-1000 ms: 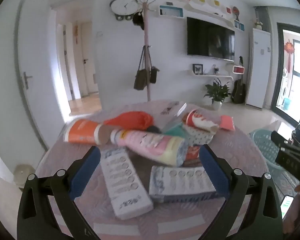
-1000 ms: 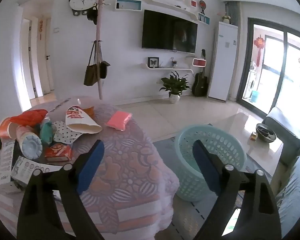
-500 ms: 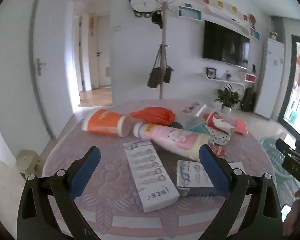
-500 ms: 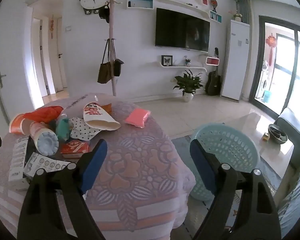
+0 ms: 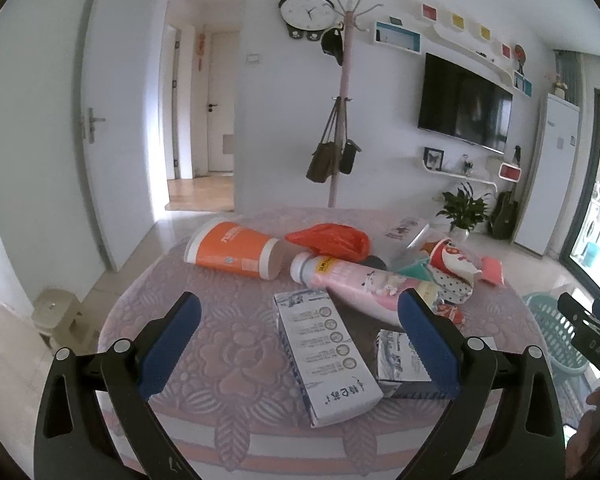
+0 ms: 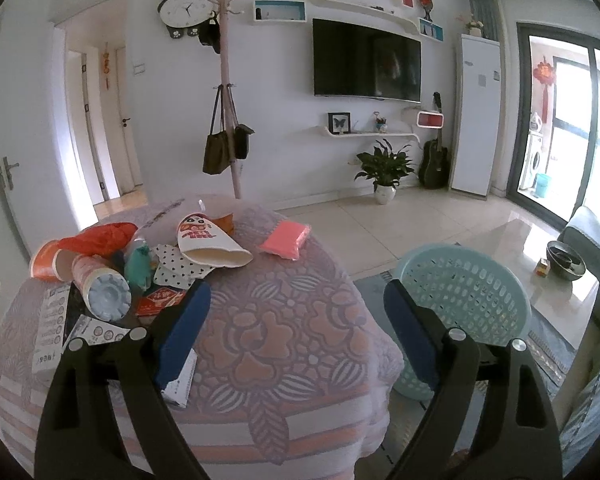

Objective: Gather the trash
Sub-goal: 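Move both tools toward the trash items on the table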

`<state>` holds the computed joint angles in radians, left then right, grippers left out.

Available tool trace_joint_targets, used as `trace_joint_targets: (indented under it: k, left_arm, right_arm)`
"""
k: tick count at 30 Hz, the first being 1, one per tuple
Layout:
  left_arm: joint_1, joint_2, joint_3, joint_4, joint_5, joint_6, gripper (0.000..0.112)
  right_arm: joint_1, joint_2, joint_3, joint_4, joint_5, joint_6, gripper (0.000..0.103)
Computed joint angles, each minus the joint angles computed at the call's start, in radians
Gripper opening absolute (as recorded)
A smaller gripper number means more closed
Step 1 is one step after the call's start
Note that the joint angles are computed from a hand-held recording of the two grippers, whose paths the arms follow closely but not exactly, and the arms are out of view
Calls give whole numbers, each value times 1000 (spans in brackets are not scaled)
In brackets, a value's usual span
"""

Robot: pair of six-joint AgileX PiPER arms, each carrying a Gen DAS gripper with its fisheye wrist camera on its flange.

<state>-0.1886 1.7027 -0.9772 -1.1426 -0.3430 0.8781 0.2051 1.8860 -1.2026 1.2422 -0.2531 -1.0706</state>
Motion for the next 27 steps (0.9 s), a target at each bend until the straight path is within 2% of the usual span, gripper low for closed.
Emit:
trace_joint_targets:
  k: [9,12,19,27]
  left_arm:
    - [4,-3,5,6,8,-15,96]
    - [0,7,-5,-52,-2,35,96]
    - [2,13,0,-10,7,-6,96]
    - [7,19,3,11,25,-28,96]
  right_arm:
    - [2,2,-2,26,1,-25,84]
    - [13,4,-3,34,-24,-40,84]
    - [53,13,3,32,-107,-69,84]
    - [71,5,20,-16,-137,-38,84]
